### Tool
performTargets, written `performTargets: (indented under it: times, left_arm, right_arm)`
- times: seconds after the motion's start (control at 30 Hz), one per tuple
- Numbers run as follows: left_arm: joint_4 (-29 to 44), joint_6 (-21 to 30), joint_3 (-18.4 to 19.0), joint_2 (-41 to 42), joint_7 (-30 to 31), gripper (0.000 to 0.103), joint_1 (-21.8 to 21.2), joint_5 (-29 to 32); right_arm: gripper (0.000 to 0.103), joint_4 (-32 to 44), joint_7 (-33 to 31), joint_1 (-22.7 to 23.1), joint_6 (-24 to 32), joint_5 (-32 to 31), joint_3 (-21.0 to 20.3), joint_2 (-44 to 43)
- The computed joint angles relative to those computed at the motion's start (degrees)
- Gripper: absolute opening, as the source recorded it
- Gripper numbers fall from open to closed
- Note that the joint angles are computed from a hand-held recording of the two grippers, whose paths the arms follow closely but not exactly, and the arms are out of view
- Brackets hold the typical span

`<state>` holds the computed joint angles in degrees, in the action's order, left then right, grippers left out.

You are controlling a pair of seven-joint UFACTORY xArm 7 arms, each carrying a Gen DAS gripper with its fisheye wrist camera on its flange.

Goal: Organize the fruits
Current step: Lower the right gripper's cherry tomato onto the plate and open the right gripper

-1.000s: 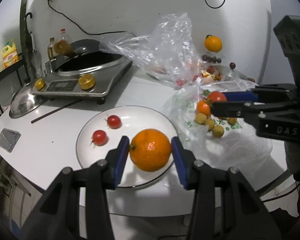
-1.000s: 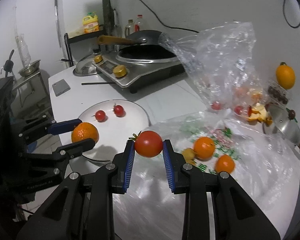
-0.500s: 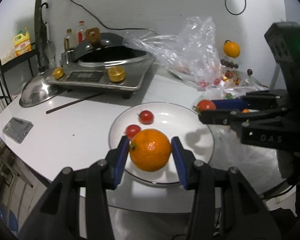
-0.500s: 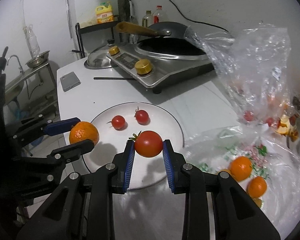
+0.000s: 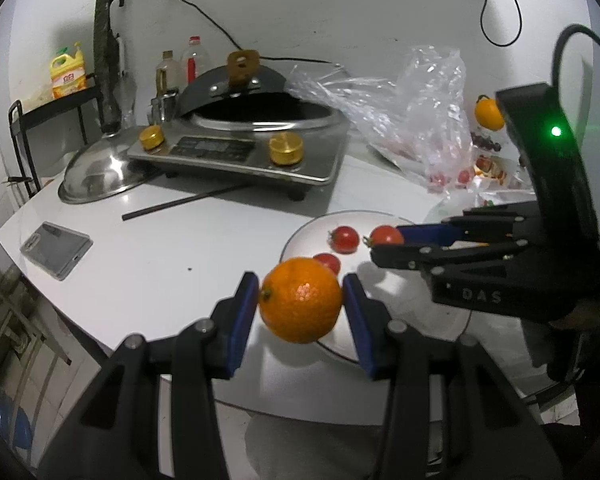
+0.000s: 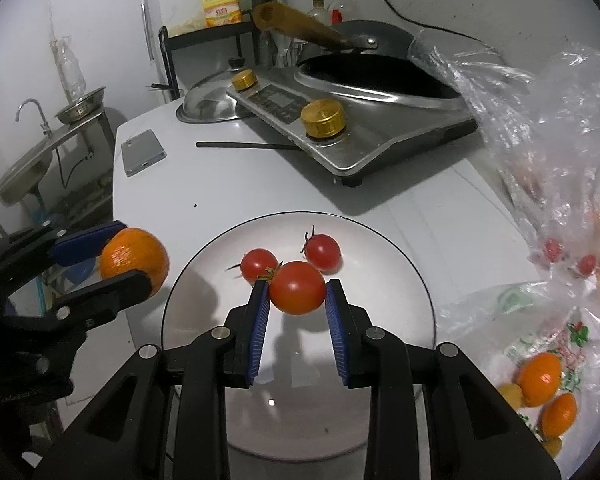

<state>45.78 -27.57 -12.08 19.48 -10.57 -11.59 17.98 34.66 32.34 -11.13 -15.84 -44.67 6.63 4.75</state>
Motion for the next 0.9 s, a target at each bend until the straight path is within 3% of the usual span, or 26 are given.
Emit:
performTargets:
  times: [0.13, 0.3, 0.37, 0.5, 0.7, 0.9]
  left_arm:
    - [0.44, -0.12, -0.21, 0.47, -0.83, 0.045, 1.19, 0.99]
    - [0.92, -0.31, -0.63, 1.03, -1.78, 0.045, 2.23, 2.43]
    - [1.19, -0.28, -0.8, 1.33, -2.17, 0.045, 2.58, 3.01]
    - [1.39, -0.33, -0.99, 1.62, -2.83, 0.045, 3.12, 3.89]
    - [1.56, -0.3, -0.94, 1.72, -3.2, 0.045, 3.25, 4.4]
    - [1.61, -0.23, -0.79, 1.73, -3.14, 0.045, 3.06, 4.19]
  right_arm:
    - [0.031, 2.02, -0.74, -0.2, 0.76, 1.71, 1.36, 2.3]
    - [0.031, 2.96, -9.68, 6.32, 2.56, 13.34, -2.38, 4.15]
    - [0.031, 3.23, -11.27, 6.51, 3.32, 15.51, -2.1, 4.61]
    - [0.031, 3.47, -15.95, 11.3, 3.93, 21.51, -5.45, 5.61]
    - [0.031, 3.95, -19.28, 9.69, 4.42, 25.49, -2.57, 6.6]
    - [0.031, 4.98, -21.69, 4.73, 4.73, 28.04, 3.4, 7.77]
